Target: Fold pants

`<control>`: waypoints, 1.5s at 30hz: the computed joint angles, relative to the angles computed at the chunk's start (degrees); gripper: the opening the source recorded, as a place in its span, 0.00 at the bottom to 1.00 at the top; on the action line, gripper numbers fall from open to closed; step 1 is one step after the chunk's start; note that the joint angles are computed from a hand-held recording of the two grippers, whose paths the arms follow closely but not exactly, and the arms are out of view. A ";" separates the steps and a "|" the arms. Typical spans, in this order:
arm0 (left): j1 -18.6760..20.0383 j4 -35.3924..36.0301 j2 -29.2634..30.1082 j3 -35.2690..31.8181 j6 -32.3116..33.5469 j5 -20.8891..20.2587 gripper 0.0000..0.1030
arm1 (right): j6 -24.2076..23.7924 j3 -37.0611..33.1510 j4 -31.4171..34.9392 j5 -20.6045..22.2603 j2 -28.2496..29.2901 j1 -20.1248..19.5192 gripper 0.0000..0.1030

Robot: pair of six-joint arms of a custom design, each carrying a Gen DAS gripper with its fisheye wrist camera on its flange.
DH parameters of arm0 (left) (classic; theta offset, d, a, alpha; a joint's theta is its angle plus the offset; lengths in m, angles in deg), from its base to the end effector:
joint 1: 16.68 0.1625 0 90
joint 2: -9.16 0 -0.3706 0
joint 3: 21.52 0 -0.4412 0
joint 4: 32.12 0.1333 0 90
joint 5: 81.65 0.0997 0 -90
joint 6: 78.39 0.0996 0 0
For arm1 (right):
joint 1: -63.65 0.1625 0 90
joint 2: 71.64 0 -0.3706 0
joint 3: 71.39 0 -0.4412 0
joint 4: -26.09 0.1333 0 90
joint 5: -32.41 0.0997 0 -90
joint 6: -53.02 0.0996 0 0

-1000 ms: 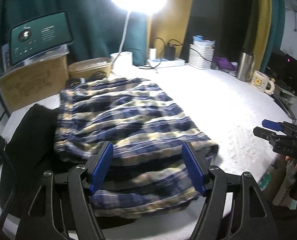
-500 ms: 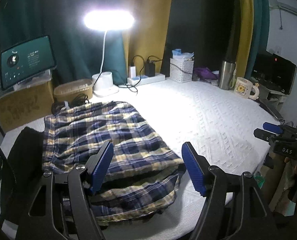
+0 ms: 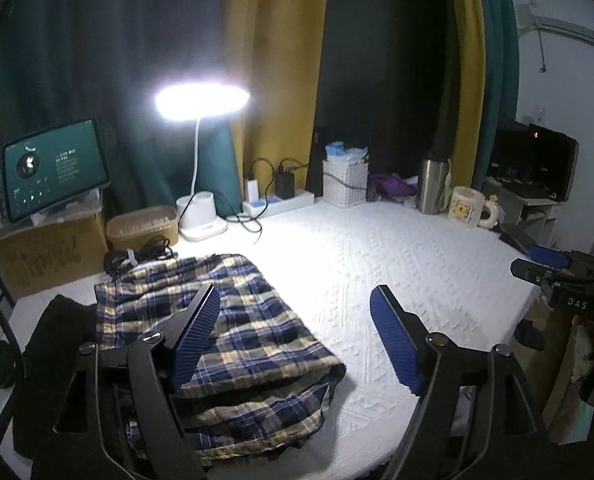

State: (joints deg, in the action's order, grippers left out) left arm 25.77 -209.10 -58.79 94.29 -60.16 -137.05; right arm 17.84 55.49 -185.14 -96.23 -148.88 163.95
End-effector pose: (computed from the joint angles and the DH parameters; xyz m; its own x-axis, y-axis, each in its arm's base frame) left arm -0.2882 -0.5209 0.1781 -0.5997 0.5110 -0.6158 0.8002 0.3830 -0.4615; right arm 0.1545 -0.4525 0.2578 -0.6822 0.1833 0.7078 -0.5500 0.5094 -0.6619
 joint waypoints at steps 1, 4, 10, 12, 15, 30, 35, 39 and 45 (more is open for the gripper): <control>-0.28 -0.44 -0.22 0.16 0.21 -0.04 0.75 | -0.28 0.12 -0.31 -0.01 -0.32 0.42 0.64; -1.31 -2.32 -0.83 0.69 1.00 0.02 0.76 | -1.38 0.29 -1.74 -0.50 -0.93 1.90 0.64; -3.07 -4.85 -2.14 1.69 2.86 -0.33 0.83 | -3.28 0.47 -4.37 -1.68 -1.96 4.89 0.77; -3.74 -6.04 -2.47 2.05 3.61 0.06 0.84 | -4.26 0.68 -5.67 -1.74 -2.20 5.89 0.80; -4.26 -7.85 -2.76 2.28 4.04 0.58 0.87 | -5.51 0.63 -7.28 -2.50 -2.30 7.50 0.81; -6.37 -18.57 -3.58 3.73 10.38 0.70 0.99 | -10.02 -0.33 -13.23 -4.02 -1.99 13.10 0.90; -7.32 -20.01 -4.06 3.61 11.16 0.73 0.99 | -11.33 -0.91 -14.51 -4.50 -1.51 14.42 0.90; -8.23 -20.68 -4.58 4.05 11.85 1.69 0.99 | -13.17 -2.41 -15.58 -6.35 -0.07 15.83 0.91; -8.02 -19.37 -6.31 4.54 10.15 1.06 0.99 | -17.24 -5.58 -20.86 -9.23 2.73 18.14 0.97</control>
State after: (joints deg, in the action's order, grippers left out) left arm 17.75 -228.47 -65.10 98.83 -50.01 -135.99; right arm 0.59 49.91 -206.00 -105.46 -146.15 182.09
